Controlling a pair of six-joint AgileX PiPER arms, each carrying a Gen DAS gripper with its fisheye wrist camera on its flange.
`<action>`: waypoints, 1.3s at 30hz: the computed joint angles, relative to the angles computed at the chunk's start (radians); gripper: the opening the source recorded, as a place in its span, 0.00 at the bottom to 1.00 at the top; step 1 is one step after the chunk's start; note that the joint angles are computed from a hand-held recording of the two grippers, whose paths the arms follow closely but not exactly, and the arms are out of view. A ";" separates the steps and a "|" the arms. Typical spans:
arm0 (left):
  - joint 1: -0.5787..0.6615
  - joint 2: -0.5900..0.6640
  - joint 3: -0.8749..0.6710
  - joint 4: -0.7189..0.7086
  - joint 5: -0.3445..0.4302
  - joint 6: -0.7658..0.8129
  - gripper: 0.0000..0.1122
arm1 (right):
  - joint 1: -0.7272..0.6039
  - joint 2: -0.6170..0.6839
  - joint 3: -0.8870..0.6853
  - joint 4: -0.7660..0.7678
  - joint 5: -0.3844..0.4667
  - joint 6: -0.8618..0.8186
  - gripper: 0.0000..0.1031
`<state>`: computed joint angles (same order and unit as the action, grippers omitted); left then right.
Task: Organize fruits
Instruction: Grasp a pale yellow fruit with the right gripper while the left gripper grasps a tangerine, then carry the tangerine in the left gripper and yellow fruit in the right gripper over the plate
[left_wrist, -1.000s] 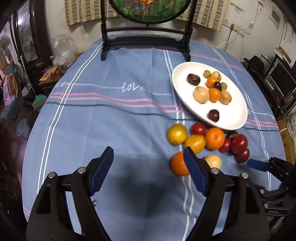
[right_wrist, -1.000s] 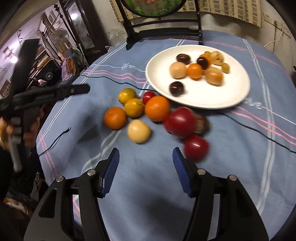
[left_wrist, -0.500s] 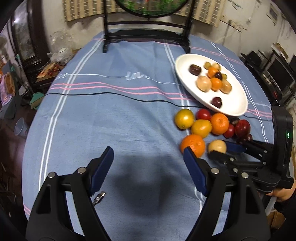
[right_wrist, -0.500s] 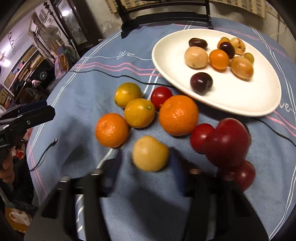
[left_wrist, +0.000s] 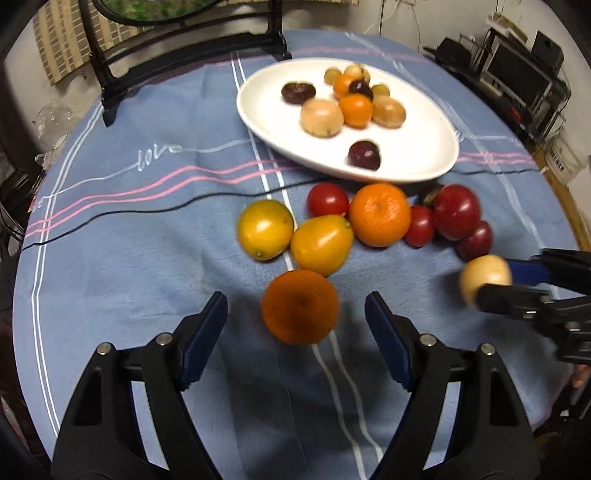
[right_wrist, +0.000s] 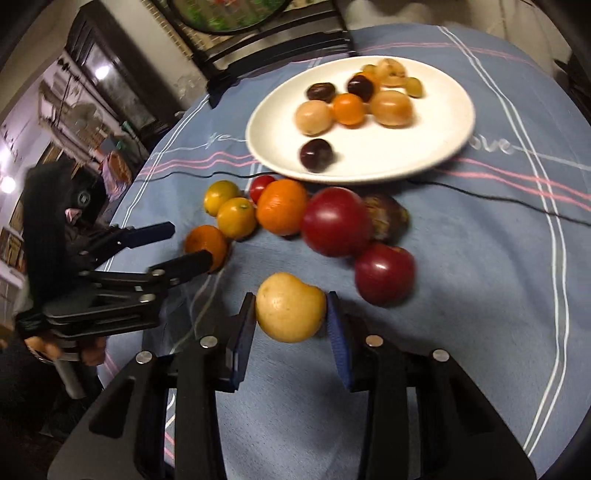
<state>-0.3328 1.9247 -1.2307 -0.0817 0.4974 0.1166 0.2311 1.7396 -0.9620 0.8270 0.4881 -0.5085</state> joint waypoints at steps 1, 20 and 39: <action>-0.004 0.025 -0.019 0.026 0.010 -0.017 0.55 | -0.001 -0.006 0.012 0.011 -0.006 -0.005 0.37; 0.073 -0.073 0.104 -0.130 -0.020 0.129 0.39 | 0.000 -0.034 0.080 0.061 0.002 -0.072 0.37; 0.055 -0.051 0.077 -0.055 -0.013 -0.013 0.38 | -0.044 -0.079 0.102 0.066 0.023 -0.108 0.37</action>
